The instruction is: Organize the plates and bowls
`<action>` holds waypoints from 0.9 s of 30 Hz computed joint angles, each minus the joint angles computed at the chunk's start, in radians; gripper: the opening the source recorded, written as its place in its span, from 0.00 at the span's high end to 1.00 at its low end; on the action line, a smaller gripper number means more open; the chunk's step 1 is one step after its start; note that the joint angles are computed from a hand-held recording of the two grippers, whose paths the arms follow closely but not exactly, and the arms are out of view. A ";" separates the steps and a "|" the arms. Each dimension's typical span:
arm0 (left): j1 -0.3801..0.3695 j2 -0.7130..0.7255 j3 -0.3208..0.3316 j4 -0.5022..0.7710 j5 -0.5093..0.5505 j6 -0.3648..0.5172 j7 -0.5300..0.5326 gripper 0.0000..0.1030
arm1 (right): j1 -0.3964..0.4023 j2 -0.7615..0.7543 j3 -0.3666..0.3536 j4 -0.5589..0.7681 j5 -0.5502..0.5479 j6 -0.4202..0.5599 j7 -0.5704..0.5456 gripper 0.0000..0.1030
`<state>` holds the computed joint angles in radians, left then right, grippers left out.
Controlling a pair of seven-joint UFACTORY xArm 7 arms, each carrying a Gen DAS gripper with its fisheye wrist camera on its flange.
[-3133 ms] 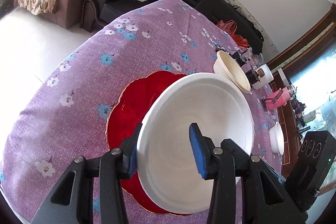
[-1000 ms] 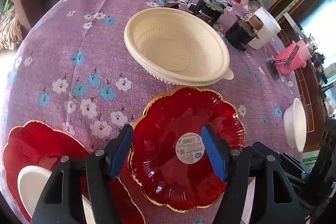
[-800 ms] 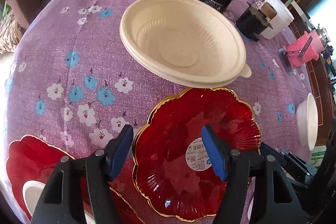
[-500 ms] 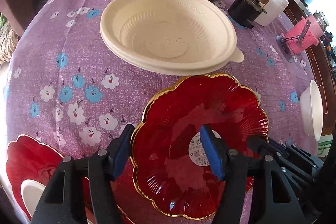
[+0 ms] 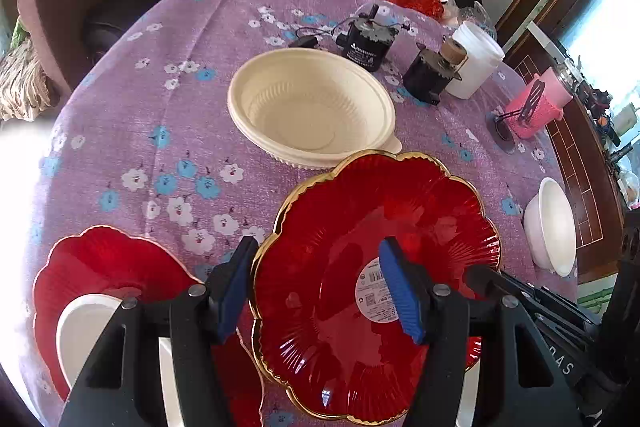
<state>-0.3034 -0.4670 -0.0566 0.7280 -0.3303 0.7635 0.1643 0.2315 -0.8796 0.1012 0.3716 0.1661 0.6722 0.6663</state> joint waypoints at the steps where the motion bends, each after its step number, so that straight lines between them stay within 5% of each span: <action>1: 0.001 -0.014 0.003 -0.005 -0.001 0.001 0.000 0.40 | 0.005 0.001 0.009 0.012 0.002 0.003 0.008 0.87; 8: 0.066 -0.136 0.080 -0.064 0.017 0.044 0.039 0.40 | 0.071 0.073 0.077 0.095 0.013 -0.020 0.047 0.87; 19: 0.238 -0.159 0.217 -0.114 0.035 0.071 0.143 0.40 | 0.205 0.422 0.154 0.286 0.011 -0.138 0.088 0.87; 27: 0.287 -0.158 0.227 -0.140 -0.002 0.087 0.202 0.40 | 0.230 0.531 0.156 0.343 -0.021 -0.149 0.104 0.87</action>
<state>-0.0161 -0.6253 0.1707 0.5882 -0.3320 0.8500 0.3660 0.4619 -0.3484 0.2575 0.7146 0.1452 0.5235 0.7701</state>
